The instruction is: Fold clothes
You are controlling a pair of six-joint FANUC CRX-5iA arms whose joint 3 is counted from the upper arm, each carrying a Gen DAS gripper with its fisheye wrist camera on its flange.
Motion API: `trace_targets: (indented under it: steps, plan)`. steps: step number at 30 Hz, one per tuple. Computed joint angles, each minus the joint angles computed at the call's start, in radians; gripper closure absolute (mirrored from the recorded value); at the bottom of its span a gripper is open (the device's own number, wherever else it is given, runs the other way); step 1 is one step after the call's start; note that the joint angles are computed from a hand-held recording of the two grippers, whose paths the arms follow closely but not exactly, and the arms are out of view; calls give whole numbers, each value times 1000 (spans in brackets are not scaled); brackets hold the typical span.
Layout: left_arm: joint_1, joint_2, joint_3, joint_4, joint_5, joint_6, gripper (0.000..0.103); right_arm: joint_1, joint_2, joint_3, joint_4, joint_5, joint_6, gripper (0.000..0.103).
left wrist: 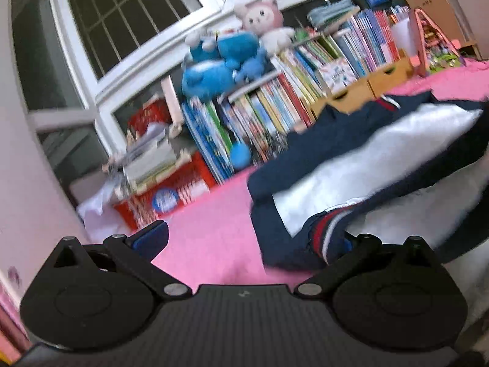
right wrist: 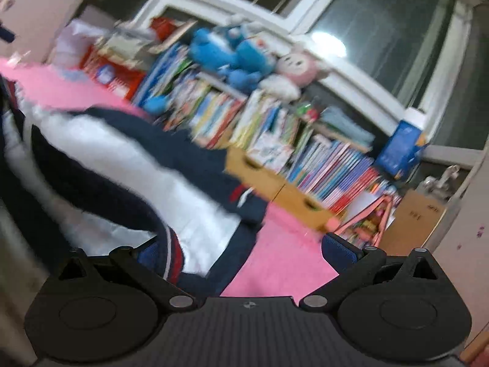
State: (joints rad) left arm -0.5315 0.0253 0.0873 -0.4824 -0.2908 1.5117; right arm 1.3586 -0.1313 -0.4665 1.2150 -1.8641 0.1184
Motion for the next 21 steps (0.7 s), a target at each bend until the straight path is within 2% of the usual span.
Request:
trace_targets:
  steps: [4, 6, 8, 11, 13, 16, 18, 19, 21]
  plan:
    - [0, 140, 201, 32, -34, -42, 0, -193, -26, 7, 99, 141, 54, 0]
    - [23, 220, 309, 177, -80, -157, 0, -296, -43, 21, 128, 238, 53, 0]
    - [44, 306, 425, 337, -166, -268, 0, -385, -53, 33, 132, 333, 30, 0]
    - [75, 429, 580, 540, -315, -362, 0, -512, -56, 76, 27, 489, 40, 0]
    - [96, 517, 698, 652, -431, -380, 0, -592, -58, 117, -111, 592, 66, 0]
    - [158, 604, 743, 964, -527, -399, 0, -666, -80, 131, -258, 701, 15, 0]
    - [191, 636, 724, 1148, -576, -419, 0, -695, -146, 75, -297, 827, -66, 0]
    - [199, 638, 713, 1179, -591, -425, 0, -705, -191, 29, -297, 910, -105, 0]
    - [208, 637, 712, 1172, -610, -435, 0, -739, -285, -75, -272, 1093, -168, 0]
